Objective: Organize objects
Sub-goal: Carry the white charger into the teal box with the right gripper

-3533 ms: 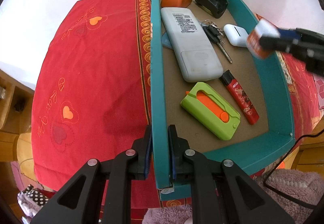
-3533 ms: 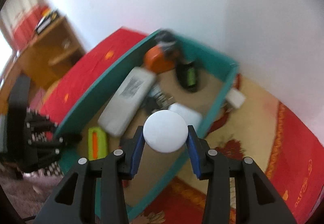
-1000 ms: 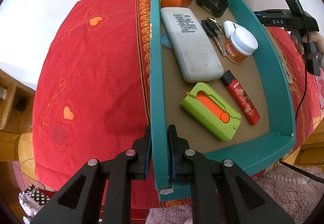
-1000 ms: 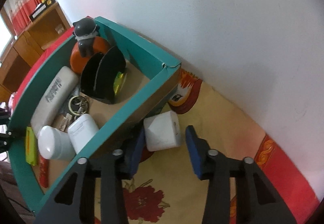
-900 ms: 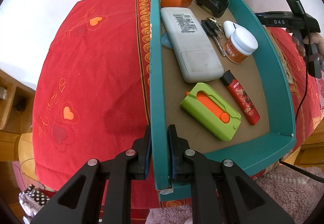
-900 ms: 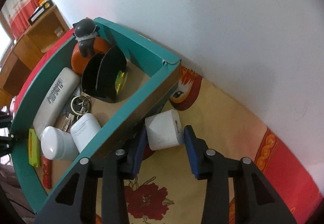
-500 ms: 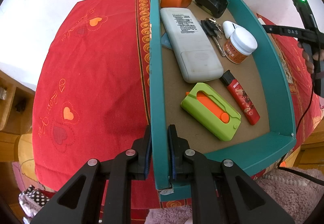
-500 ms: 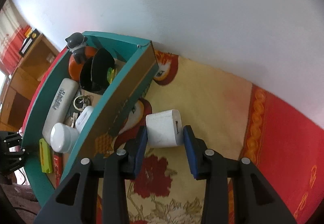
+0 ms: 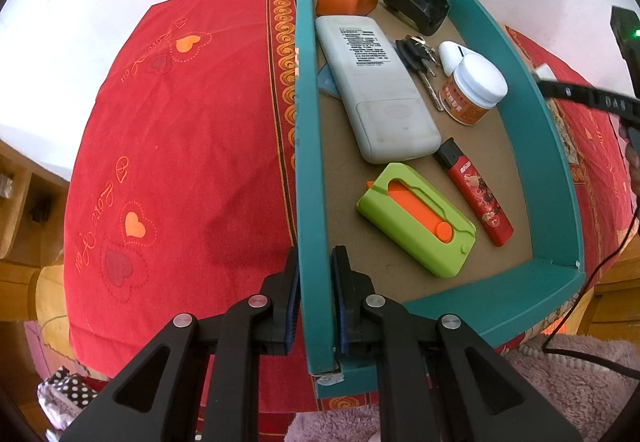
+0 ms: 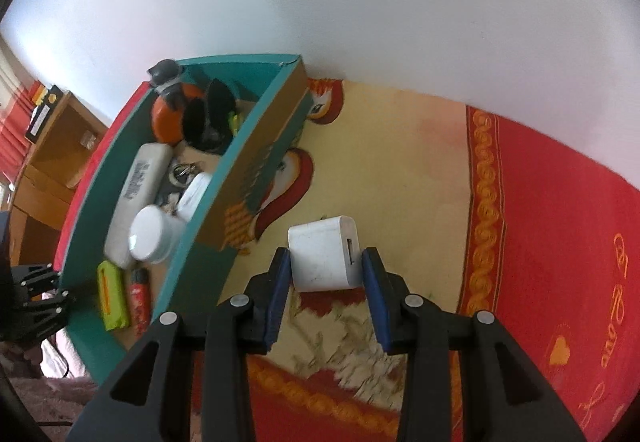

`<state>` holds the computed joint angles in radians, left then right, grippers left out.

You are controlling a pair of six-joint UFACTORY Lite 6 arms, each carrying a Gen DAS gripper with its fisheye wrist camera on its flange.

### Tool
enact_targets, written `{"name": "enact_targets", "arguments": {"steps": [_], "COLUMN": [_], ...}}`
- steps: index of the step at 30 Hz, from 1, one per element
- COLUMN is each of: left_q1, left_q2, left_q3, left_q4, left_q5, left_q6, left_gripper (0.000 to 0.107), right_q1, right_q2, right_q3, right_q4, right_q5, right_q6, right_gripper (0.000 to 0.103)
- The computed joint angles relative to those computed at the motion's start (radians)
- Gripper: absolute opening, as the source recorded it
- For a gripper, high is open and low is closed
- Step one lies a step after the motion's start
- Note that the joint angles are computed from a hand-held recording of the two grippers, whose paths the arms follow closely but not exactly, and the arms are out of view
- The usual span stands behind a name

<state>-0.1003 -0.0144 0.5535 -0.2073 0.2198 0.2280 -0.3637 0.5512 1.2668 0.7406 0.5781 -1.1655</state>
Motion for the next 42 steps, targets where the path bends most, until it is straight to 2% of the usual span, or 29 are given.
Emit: {"name": "enact_targets", "arguments": {"steps": [3, 5, 8, 9, 10, 12, 13, 17, 22, 23, 24, 25, 28, 32, 36, 42], "left_q1": [0.001, 0.001, 0.002, 0.003, 0.003, 0.003, 0.003, 0.0, 0.0, 0.0, -0.001, -0.001, 0.0, -0.003, -0.004, -0.004], "left_q2": [-0.006, -0.01, -0.009, -0.012, -0.015, -0.013, -0.012, -0.011, -0.011, -0.011, -0.012, -0.012, -0.011, -0.011, -0.014, -0.015], "left_q3": [-0.003, -0.004, -0.002, -0.003, -0.004, -0.001, 0.002, 0.007, 0.007, 0.009, 0.007, 0.007, 0.009, 0.009, 0.005, 0.004], "left_q4": [-0.008, -0.007, -0.01, -0.008, -0.005, -0.004, 0.0, 0.006, 0.006, 0.007, 0.007, 0.007, 0.009, 0.016, 0.015, 0.013], "left_q5": [0.001, 0.003, 0.005, 0.007, 0.009, 0.011, 0.013, 0.016, 0.017, 0.017, 0.016, 0.016, 0.018, 0.019, 0.017, 0.016], "left_q6": [0.009, 0.01, 0.014, 0.012, 0.01, 0.009, 0.006, 0.0, 0.0, -0.001, -0.001, -0.001, -0.001, -0.011, -0.012, -0.011], "left_gripper": [0.015, 0.015, 0.015, 0.015, 0.015, 0.015, 0.015, 0.015, 0.015, 0.015, 0.015, 0.015, 0.015, 0.015, 0.015, 0.015], "right_q1": [0.067, 0.064, 0.093, 0.093, 0.094, 0.087, 0.085, 0.096, 0.184, 0.18, 0.178, 0.169, 0.161, 0.142, 0.133, 0.235], "right_q2": [-0.04, -0.04, -0.075, -0.092, -0.102, -0.136, -0.148, -0.19, -0.169, -0.159, -0.154, -0.155, -0.156, -0.181, -0.281, -0.44], "right_q3": [-0.044, -0.058, -0.128, -0.151, -0.162, -0.194, -0.204, -0.231, -0.251, -0.243, -0.243, -0.246, -0.247, -0.251, -0.278, -0.321], "right_q4": [-0.126, -0.174, -0.22, -0.208, -0.196, -0.15, -0.138, -0.165, -0.348, -0.356, -0.343, -0.289, -0.27, -0.197, -0.13, -0.118], "right_q5": [-0.03, -0.035, -0.115, -0.13, -0.136, -0.143, -0.144, -0.15, -0.275, -0.277, -0.279, -0.273, -0.269, -0.229, -0.149, -0.049], "right_q6": [0.16, 0.18, 0.202, 0.187, 0.177, 0.125, 0.108, 0.108, 0.28, 0.289, 0.283, 0.244, 0.241, 0.183, 0.131, 0.092], "right_gripper": [0.036, 0.036, 0.039, 0.044, 0.055, 0.066, 0.067, 0.067, 0.066, 0.062, 0.051, 0.045, 0.045, 0.045, 0.045, 0.045]}}
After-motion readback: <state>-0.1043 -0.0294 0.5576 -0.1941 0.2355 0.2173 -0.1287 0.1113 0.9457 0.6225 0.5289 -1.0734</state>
